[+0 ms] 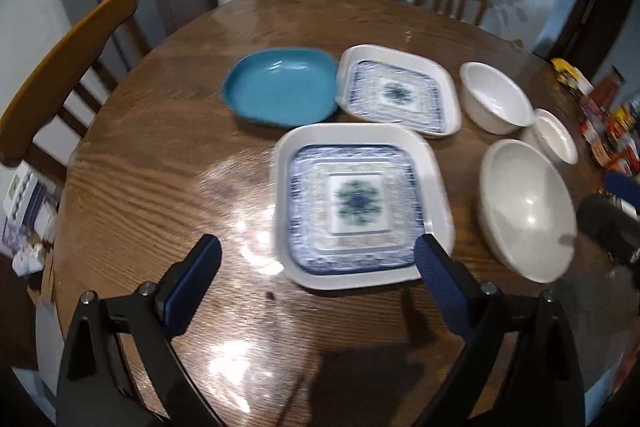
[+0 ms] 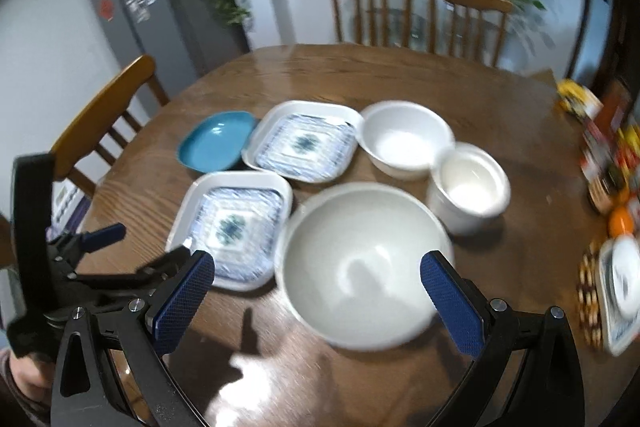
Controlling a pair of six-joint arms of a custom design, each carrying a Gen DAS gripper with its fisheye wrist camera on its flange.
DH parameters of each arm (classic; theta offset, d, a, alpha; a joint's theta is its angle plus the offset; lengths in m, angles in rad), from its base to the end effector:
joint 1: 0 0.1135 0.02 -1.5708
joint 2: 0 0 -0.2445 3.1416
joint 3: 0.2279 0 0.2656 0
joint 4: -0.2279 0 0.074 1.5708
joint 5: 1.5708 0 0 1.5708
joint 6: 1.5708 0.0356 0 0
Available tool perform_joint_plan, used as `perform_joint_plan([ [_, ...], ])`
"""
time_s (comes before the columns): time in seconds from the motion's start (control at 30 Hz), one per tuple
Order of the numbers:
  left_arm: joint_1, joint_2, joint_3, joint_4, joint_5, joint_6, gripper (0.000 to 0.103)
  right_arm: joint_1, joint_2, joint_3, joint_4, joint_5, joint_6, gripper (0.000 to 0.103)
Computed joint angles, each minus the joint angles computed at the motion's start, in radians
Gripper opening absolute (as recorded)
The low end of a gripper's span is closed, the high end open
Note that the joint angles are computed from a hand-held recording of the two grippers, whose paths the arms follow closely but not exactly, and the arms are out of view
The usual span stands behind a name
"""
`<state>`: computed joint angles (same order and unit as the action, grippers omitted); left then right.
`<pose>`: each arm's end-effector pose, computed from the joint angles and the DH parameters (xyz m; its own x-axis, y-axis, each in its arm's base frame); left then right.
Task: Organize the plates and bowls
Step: 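Reach the right gripper to the rim of the nearer square patterned plate and grasp, then lift the square patterned plate with the right gripper and carry it aside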
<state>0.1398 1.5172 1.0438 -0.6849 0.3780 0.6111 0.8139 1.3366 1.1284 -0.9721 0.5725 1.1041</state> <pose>0.3063 0.0298 0.1950 -0.7332 0.4353 -0.5223 0.5345 0.8439 -0.0469 0.1983 0.1819 0.2605 -0.7049 0.3469 -0.6187 0.3559 0.9275 0.1145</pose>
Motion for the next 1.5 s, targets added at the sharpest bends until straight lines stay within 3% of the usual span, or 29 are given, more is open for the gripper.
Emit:
perform_joint_plan([
  [0.13, 0.032, 0.104, 0.072, -0.025, 0.000, 0.000, 0.083, -0.104, 0.132, 0.100, 0.070, -0.111, -0.172, 0.103],
  [0.2, 0.035, 0.151, 0.102, -0.032, -0.008, 0.007, 0.074, -0.152, 0.203, 0.150, 0.087, -0.183, -0.240, 0.103],
  [0.33, 0.028, 0.220, 0.151, -0.051, -0.012, 0.023, 0.069, -0.233, 0.368, 0.270, 0.060, -0.295, -0.342, 0.084],
  [0.53, 0.001, 0.279, 0.197, -0.065, -0.019, 0.034, 0.056, -0.307, 0.546, 0.404, -0.014, -0.358, -0.428, 0.075],
  [0.77, -0.003, 0.348, 0.254, -0.112, -0.002, 0.051, 0.035, -0.357, 0.658, 0.482, -0.060, -0.459, -0.501, 0.048],
  [0.83, -0.016, 0.367, 0.267, -0.119, -0.002, 0.051, 0.028, -0.361, 0.672, 0.485, -0.062, -0.462, -0.510, 0.042],
  [0.87, -0.019, 0.365, 0.260, -0.112, -0.004, 0.049, 0.025, -0.365, 0.670, 0.477, -0.057, -0.467, -0.514, 0.034],
  [0.93, -0.019, 0.355, 0.245, -0.089, -0.011, 0.050, 0.024, -0.369, 0.670, 0.471, -0.061, -0.461, -0.517, 0.025],
  [1.03, -0.008, 0.362, 0.249, -0.077, -0.014, 0.041, 0.012, -0.362, 0.673, 0.470, -0.076, -0.421, -0.520, 0.014],
  [1.5, 0.230, 0.356, 0.329, -0.155, -0.001, 0.132, 0.010, -0.240, 0.738, 0.599, -0.025, -0.432, -0.518, 0.012],
])
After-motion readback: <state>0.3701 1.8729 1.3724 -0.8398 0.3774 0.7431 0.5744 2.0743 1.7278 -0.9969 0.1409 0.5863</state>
